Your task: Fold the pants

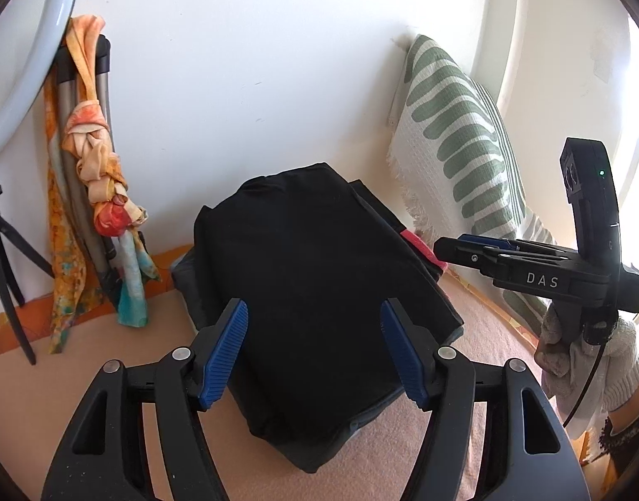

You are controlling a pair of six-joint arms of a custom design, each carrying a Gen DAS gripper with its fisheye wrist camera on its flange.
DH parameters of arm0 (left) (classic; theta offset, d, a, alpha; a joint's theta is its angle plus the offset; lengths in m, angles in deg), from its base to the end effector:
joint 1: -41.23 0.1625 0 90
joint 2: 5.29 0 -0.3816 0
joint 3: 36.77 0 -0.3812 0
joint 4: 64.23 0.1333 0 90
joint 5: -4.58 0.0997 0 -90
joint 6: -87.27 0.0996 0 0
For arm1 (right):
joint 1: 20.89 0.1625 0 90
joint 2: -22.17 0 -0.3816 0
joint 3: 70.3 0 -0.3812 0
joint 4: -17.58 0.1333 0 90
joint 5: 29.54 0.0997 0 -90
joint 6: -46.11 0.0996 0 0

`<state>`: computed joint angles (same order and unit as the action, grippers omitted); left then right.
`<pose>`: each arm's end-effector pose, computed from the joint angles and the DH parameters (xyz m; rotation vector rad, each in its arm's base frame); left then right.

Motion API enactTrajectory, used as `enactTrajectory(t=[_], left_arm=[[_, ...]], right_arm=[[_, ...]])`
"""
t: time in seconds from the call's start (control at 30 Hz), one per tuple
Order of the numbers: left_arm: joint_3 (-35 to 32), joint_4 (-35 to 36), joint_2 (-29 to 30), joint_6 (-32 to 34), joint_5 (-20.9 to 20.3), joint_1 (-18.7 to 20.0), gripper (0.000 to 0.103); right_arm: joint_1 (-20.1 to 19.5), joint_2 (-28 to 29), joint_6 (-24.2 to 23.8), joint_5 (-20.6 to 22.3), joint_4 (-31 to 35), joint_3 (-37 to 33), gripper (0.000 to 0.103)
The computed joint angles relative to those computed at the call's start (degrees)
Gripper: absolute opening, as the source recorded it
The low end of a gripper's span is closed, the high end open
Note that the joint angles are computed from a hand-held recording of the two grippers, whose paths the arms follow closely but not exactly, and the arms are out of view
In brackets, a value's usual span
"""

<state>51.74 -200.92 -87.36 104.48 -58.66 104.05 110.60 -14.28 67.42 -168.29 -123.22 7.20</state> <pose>-0.0996 -0.5840 0.4942 0.7637 2.4651 -0.9917 0.5100 -0.4885 0.0910 0.3287 -2.3756 0.7402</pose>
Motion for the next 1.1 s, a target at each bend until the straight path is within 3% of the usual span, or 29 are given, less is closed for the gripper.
enactTrajectory(t=[0.37, 0.7, 0.83, 1.1], left_arm=[[6.8, 2.6, -10.0, -2.1, 0.3, -3.7, 0.073], [13.8, 6.3, -21.2, -3.6, 2.4, -8.9, 0.074], [16.1, 8.6, -25.5, -3.7, 3.7, -11.2, 0.08], [19.3, 13.9, -32.8, -7.1, 4.8, -13.8, 0.081]], right_arm=[[6.9, -1.1, 7.5, -4.0, 5.9, 0.1, 0.073], [14.2, 0.6, 17.6, -7.6, 16.6, -2.2, 0.09], [16.9, 1.7, 21.7, -9.5, 21.6, -3.7, 0.097], [20.3, 2.7, 27.8, -10.0, 25.4, -4.4, 0.103]])
